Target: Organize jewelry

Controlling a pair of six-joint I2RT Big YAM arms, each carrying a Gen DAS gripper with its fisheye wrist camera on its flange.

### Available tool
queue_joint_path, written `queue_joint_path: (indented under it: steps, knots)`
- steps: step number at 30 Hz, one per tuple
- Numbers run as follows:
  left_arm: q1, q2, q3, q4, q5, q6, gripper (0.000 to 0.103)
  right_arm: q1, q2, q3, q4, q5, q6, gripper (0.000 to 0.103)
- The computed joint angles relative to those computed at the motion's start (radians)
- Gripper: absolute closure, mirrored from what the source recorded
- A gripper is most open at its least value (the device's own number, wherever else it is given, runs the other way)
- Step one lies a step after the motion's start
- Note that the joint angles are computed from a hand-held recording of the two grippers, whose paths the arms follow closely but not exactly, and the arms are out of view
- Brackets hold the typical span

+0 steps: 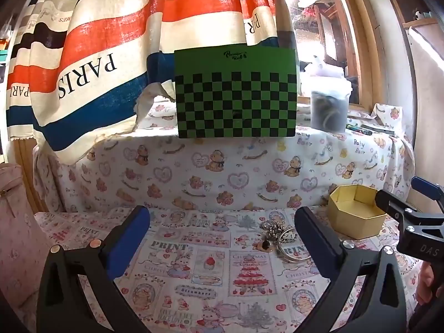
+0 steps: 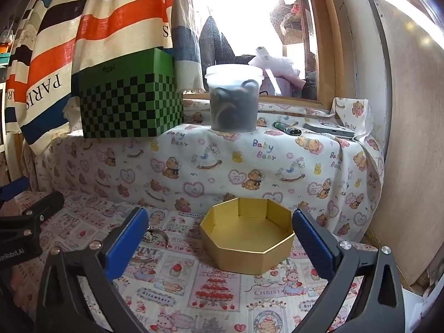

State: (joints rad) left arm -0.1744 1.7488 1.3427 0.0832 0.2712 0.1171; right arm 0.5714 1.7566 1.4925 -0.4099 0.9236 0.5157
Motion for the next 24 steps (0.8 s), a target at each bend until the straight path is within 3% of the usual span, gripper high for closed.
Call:
queue_joint_path:
  steps: [24]
  knots:
    - [0.0,0.003,0.001,0.013,-0.002,-0.012,0.0,-0.008,0.0,0.005,-0.023,-0.019,0.021,0.0]
